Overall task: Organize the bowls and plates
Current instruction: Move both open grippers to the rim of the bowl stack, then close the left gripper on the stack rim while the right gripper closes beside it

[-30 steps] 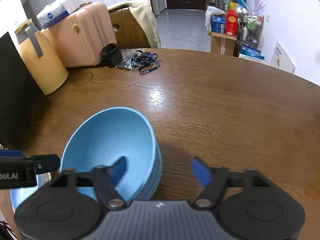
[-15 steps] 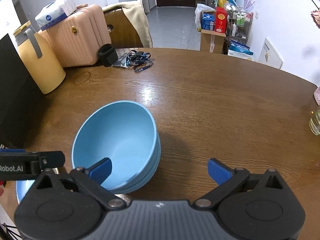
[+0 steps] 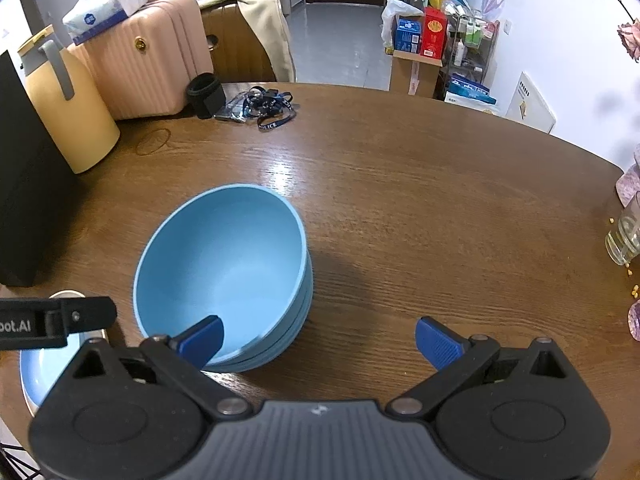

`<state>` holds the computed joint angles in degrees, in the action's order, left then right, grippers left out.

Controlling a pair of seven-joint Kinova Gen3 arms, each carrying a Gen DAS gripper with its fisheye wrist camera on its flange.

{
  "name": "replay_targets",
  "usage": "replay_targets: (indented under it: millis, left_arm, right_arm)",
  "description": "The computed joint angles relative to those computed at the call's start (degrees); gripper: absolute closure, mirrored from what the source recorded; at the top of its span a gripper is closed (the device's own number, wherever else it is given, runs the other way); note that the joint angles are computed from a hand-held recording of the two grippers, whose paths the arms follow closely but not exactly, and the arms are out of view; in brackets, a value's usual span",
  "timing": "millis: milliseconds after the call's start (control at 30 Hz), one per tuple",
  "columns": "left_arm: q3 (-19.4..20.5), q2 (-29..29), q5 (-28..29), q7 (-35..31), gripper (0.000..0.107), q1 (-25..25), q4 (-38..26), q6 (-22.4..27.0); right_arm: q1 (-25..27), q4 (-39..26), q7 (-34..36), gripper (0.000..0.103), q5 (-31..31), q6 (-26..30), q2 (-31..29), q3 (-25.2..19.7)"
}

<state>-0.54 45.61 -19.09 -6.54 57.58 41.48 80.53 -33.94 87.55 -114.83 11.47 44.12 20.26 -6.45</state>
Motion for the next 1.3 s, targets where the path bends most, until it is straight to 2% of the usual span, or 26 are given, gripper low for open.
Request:
replay_targets:
  millis: [200, 433, 600, 1033, 1300]
  left_arm:
    - [0.5, 0.1, 1.5, 1.7, 0.004, -0.7, 1.1, -1.2]
    - [0.8, -0.5, 3.3, 6.1, 0.004, -1.8, 4.5, -5.1]
    - [1.0, 0.0, 3.7, 7.3, 0.005, -2.5, 4.6, -5.6]
    - [1.5, 3.4, 6.5, 5.2, 0.005, -4.4, 1.0, -4.2]
    - [1.3, 5.0, 7.6, 4.0, 0.006, -5.4, -0.4, -4.6]
  right_arm:
    - [0.3, -1.0, 0.3, 0.001, -0.5, 1.1, 1.3, 0.1]
    - [0.9, -2.6, 2.2, 0.001, -1.2, 2.0, 3.1, 0.2]
    - [1.2, -4.0, 3.7, 0.001, -1.6, 2.5, 4.5, 0.4]
    - [3.0, -8.3, 8.1, 0.001, -5.0, 4.1, 9.5, 0.5]
    - [3.5, -10.8, 9.9, 0.008, -6.7, 4.9, 12.4, 0.6]
